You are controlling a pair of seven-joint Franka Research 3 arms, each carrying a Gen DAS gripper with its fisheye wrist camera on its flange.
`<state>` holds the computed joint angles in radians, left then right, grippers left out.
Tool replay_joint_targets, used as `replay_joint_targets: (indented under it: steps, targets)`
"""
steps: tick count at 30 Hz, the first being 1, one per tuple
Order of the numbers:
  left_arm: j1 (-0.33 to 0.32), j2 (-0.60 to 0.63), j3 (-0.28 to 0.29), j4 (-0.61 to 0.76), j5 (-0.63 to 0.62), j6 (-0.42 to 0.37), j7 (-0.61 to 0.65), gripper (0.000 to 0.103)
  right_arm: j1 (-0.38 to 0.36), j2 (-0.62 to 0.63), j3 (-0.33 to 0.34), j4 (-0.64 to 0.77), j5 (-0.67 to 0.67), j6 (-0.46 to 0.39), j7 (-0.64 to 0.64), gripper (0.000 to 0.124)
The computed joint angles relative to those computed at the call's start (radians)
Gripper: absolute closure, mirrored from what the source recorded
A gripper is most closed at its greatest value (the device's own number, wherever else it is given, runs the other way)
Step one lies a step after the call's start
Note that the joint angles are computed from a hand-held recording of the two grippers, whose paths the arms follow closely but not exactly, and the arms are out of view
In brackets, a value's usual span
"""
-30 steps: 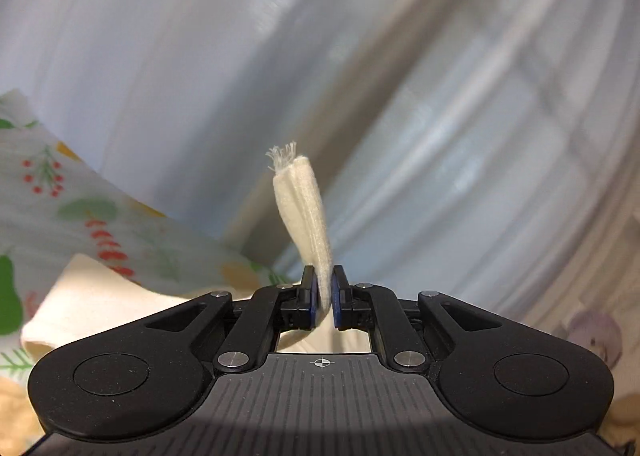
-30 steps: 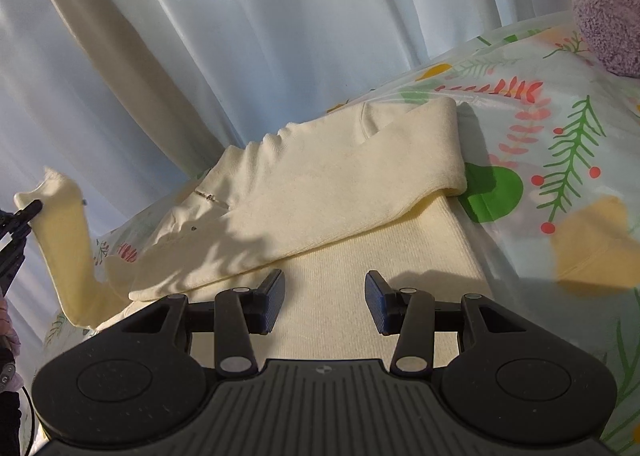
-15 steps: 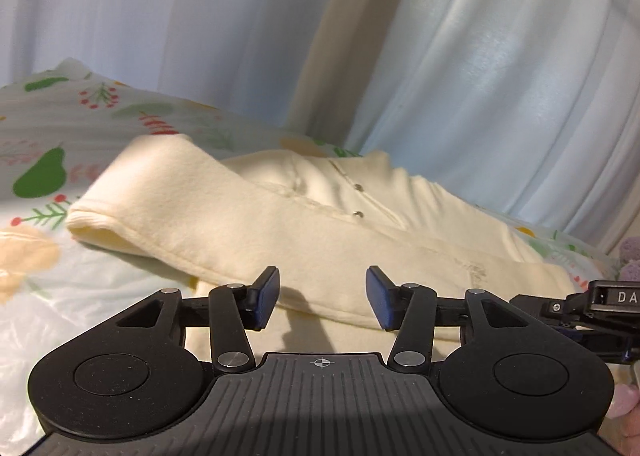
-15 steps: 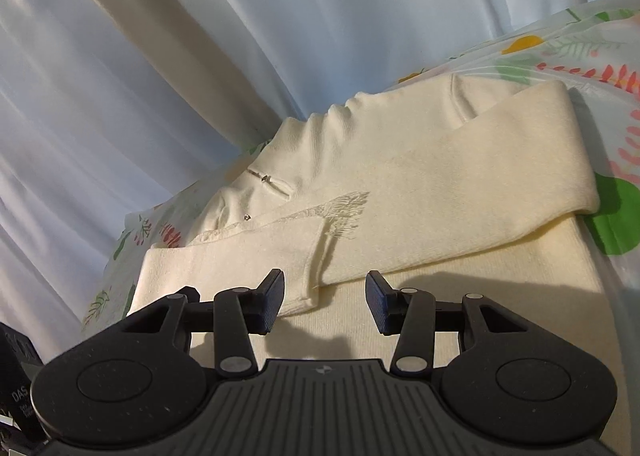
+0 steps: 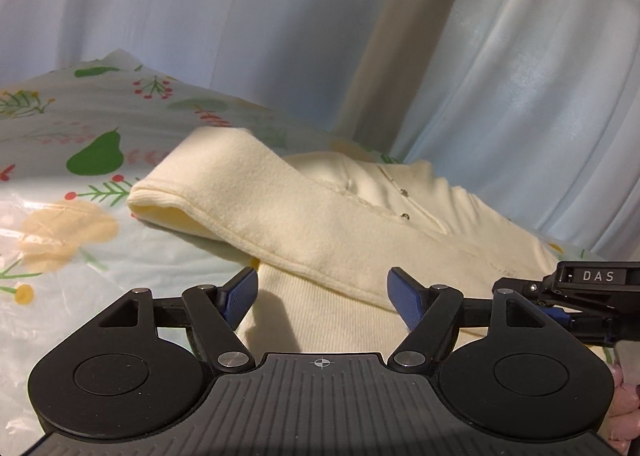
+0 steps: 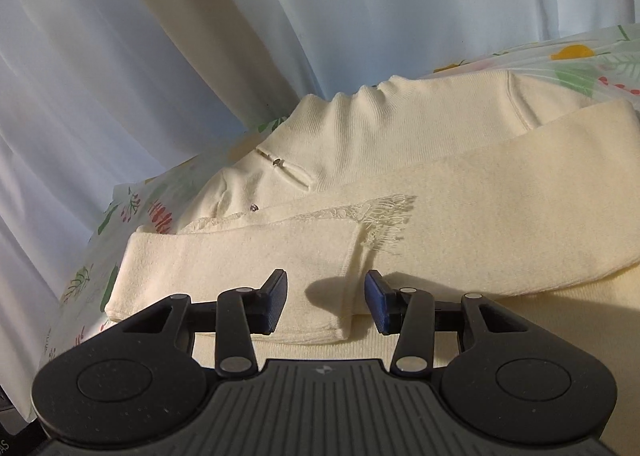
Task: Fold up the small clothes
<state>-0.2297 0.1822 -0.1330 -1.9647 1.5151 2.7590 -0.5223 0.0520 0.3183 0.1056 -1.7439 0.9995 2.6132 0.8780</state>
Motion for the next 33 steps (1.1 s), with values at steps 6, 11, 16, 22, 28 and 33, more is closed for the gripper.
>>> replay_joint_targets:
  steps: [6,11,16,22,28,33]
  targets:
    - [0.005,-0.001,0.002,0.002,-0.032,0.001,0.015,0.024,0.0,0.031,0.012,0.043,-0.003,-0.033,-0.001,0.117]
    - [-0.003,-0.008,0.002,-0.003,-0.036,-0.062,0.034,0.024,0.003,-0.032,0.04,-0.024,0.12,0.204,-0.255,0.118]
    - [0.009,0.017,0.005,0.02,-0.121,-0.076,0.093,0.025,0.042,-0.027,0.002,-0.039,0.058,0.459,-0.301,0.118]
    - [0.007,0.031,0.023,0.032,-0.148,-0.039,0.122,0.025,0.063,0.003,-0.132,-0.027,-0.245,0.302,0.075,0.093]
    - [0.002,0.04,0.028,0.04,-0.155,-0.032,0.161,0.025,-0.038,0.037,-0.036,-0.003,-0.212,0.238,0.095,0.075]
    - [-0.006,0.043,0.033,0.046,-0.164,-0.043,0.169,0.025,-0.052,0.057,0.002,0.024,-0.228,0.253,0.074,0.11]
